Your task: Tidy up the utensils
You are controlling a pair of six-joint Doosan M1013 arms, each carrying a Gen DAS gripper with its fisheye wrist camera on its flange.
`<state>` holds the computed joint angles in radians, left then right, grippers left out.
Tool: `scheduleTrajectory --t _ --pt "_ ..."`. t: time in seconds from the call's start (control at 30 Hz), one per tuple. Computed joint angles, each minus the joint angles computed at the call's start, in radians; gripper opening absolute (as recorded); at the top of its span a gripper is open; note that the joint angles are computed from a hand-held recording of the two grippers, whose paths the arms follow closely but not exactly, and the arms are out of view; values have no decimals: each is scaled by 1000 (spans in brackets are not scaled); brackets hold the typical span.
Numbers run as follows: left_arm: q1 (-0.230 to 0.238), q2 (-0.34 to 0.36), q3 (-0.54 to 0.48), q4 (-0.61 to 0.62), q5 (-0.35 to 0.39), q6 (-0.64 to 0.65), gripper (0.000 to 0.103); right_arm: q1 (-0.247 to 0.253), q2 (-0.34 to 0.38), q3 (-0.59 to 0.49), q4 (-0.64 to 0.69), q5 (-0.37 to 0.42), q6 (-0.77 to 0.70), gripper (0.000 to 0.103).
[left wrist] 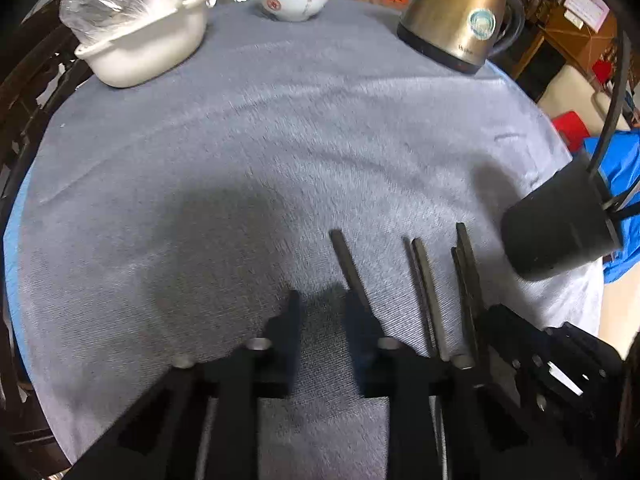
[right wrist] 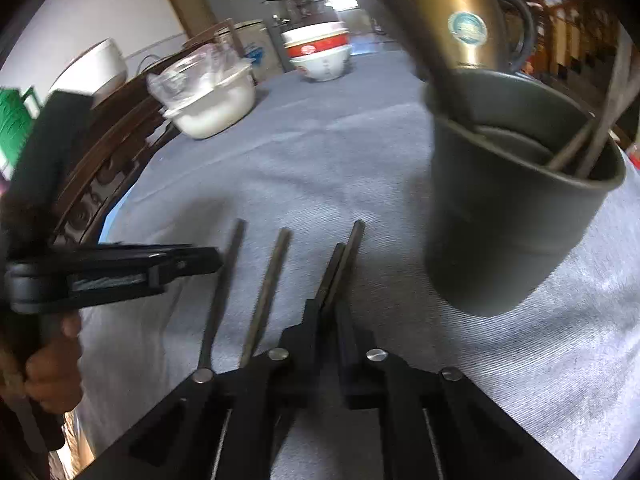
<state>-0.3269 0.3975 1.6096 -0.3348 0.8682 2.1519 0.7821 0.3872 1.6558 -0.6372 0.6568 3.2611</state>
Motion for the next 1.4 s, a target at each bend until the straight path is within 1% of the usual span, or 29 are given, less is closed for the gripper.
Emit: scheduleTrajectory --t 0.03,0.1,0.2,0.33,0.4,0.5,0.53,0.57,0.67,0.7,0.73,0.8,0.87,0.9,0.97,1.1,1.33,1.37,1.4 --pt "0 -8 15 -5 -30 22 11 2 1 -2 1 -4 -2 7" --pt "-2 -17 31 -1 -57 63 7 6 -3 7 -2 -32 10 7" --pt "3 -27 49 -7 -69 128 5 9 -17 29 16 -78 14 6" --pt "16 -49 85 -18 -80 251 5 24 -37 55 16 -75 57 6" --pt "25 -55 93 -16 -74 278 5 29 -43 61 9 -47 88 6" --pt "31 -51 81 -4 -53 254 5 24 -47 64 -13 -22 143 6" --pt "33 -50 74 -7 -47 242 5 23 -49 64 -20 -16 157 9" --pt "36 -48 67 -11 -39 222 5 21 -50 63 -22 -11 166 10" --pt "45 -31 33 -51 17 189 7 4 -44 50 22 -23 119 10" --pt "46 -28 28 -57 22 178 8 -1 -40 42 30 -19 106 10" --pt "44 -23 17 -56 30 156 11 -4 -36 35 35 -14 96 10" --pt "42 -9 -7 -55 61 116 25 -15 -25 15 71 1 55 10" --pt "40 6 -32 -68 98 90 34 -22 -15 -1 92 13 21 10" --pt "39 15 -46 -72 119 75 37 -24 -7 -14 101 34 -2 10" --pt "34 35 -76 -60 154 22 38 -31 6 -33 132 59 -43 10" --pt "20 67 -120 -23 196 -59 38 -49 22 -50 199 66 -105 10" --pt "-4 84 -141 11 181 -108 38 -58 42 -82 207 106 -148 10" --pt "-9 82 -138 23 169 -112 36 -59 43 -84 202 109 -151 10" --pt "-12 80 -136 31 160 -112 29 -58 45 -84 191 108 -147 10"
